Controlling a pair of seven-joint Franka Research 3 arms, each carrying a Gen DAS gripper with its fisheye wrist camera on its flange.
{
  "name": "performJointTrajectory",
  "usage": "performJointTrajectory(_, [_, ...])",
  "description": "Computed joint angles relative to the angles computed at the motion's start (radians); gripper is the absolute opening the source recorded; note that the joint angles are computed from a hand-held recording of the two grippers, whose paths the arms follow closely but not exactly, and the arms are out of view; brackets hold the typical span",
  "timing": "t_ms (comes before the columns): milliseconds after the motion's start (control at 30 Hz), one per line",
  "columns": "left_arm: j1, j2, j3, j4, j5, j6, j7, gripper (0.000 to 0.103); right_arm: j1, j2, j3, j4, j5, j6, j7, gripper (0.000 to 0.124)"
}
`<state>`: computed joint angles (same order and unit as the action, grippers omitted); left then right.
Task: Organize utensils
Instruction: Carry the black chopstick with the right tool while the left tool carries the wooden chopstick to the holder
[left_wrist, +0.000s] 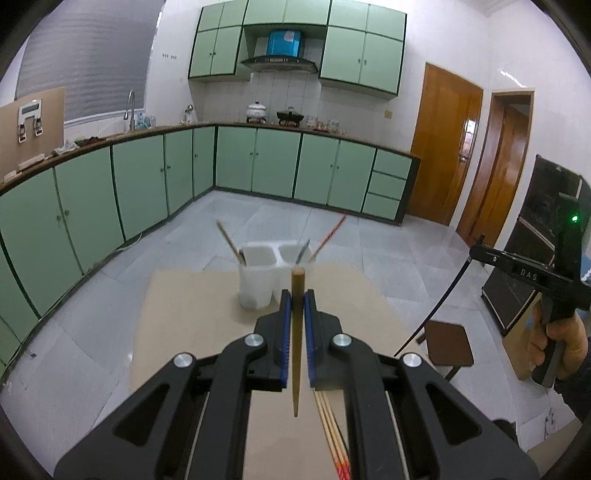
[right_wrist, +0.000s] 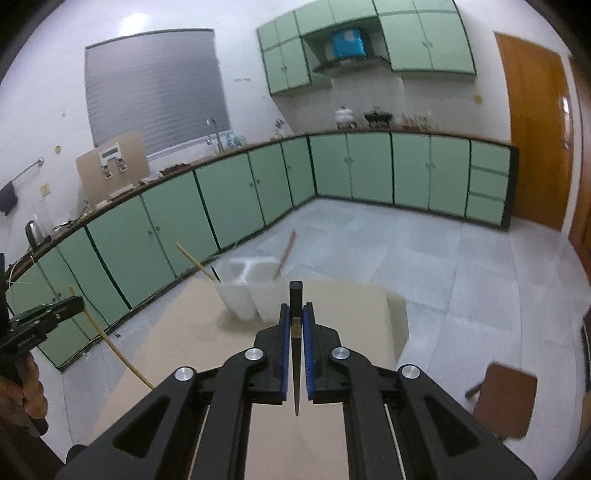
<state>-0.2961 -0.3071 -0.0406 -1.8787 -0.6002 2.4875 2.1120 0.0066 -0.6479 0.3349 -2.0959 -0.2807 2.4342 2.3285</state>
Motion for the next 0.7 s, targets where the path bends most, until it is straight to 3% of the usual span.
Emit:
performJointTrajectory(233, [0.012, 0.121, -0.045, 0.168, 0.035, 0.067, -0.017, 0.006, -0.029, 0.171, 0.028, 0.211, -0.099, 0.028, -0.024, 0.007])
performJointTrajectory(700, [0.072, 0.466, -0.194, 0.604, 0.286, 0.163, -0.206, 0.006, 0.076, 0.559, -0.02, 0.631, -0.323, -0.003, -0.007, 0.007])
